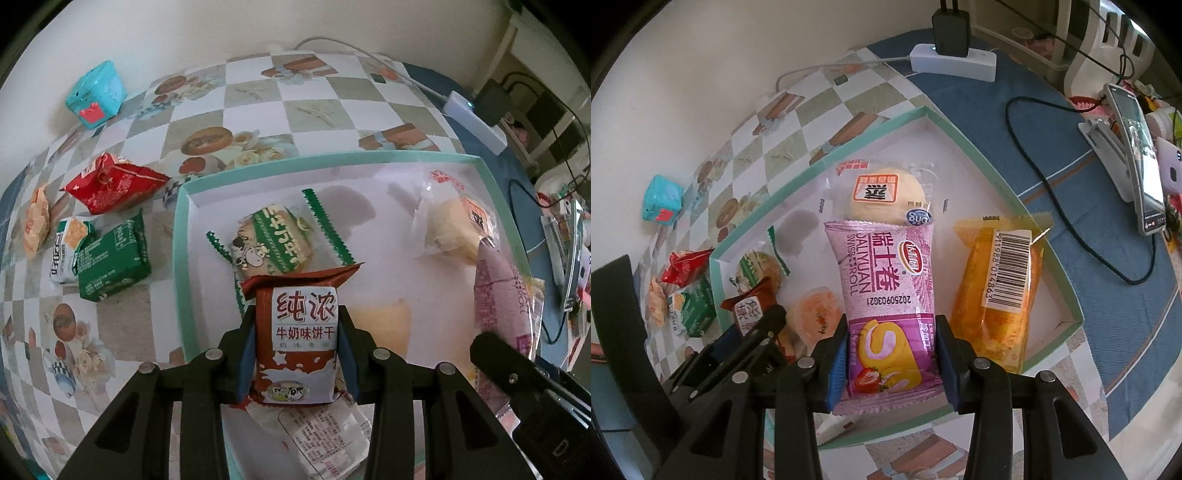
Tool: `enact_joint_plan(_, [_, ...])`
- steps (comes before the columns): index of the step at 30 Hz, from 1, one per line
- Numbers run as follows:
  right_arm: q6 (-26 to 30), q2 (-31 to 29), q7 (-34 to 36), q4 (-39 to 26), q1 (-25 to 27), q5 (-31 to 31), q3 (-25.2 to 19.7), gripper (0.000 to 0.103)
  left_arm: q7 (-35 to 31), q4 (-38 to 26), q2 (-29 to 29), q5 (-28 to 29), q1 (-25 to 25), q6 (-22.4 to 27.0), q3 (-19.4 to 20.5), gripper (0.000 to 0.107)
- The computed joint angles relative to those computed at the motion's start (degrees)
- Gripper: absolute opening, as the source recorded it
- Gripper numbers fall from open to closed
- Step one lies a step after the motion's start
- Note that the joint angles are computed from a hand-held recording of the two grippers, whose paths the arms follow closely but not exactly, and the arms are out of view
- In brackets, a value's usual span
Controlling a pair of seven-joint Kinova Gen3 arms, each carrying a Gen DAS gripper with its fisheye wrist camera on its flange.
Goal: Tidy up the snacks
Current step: 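Lower both packs into the tray and open both grippers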
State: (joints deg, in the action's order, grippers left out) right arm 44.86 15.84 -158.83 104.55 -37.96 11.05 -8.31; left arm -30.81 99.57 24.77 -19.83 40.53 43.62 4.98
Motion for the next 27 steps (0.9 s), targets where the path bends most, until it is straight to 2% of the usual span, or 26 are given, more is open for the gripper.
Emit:
enact_joint_plan(4, [-0.07, 0.1, 0.11, -0.01, 0.24, -0.29, -0.02, 0.047, 0.36, 0.04, -0.57, -0.23, 0.14, 0.34, -0.15, 0.043])
enact_joint_plan(6, [-0.14, 0.05, 0.3, -0.01, 0.27, -0.4, -0.07, 0.047, 1.05, -0.24, -0.89, -0.82, 0.47, 1.31, -0.4, 0.053])
enact_joint_plan(7, [-0.4, -0.07, 0.29, 0.15, 0.34, -0.53, -0.08, 0.047, 1.47, -0.35, -1.07, -1.17, 0.62, 1.76, -0.47, 0.062])
enact_joint_plan(8, [-0.84, -0.2, 0.49, 0.32, 0.51, -0.78, -0.16, 0.047, 1.74, -0.51, -1.34, -1.32, 0.6, 2.49, -0.44, 0.064])
enact_joint_plan(14, [-1.49, -1.25, -0.53, 0.59, -0.05, 0.32, -0.02, 0.051, 2.18, -0.02, -3.57, -0.3, -1.18, 3.89, 0.43, 0.065])
enact_joint_plan(22, [-1.34, -1.78, -1.53, 0.42, -0.27, 1.54, -0.39, 0.056, 6.46, 0.05, -6.06, -0.55, -3.08, 10.15, 0.69, 0.076])
enact_joint_plan(23, [-1.25, -1.67, -1.4, 0.32, -0.23, 1.46, -0.46, 0.056, 6.98, 0.36, -6.38, -0.53, -3.53, 10.52, 0.74, 0.079])
enact_joint_plan(27, [-1.14, -1.33, -0.45, 0.1, -0.03, 1.11, -0.63, 0.057, 8.96, 2.85, -7.98, 0.5, -6.12, 10.47, 0.85, 0.08])
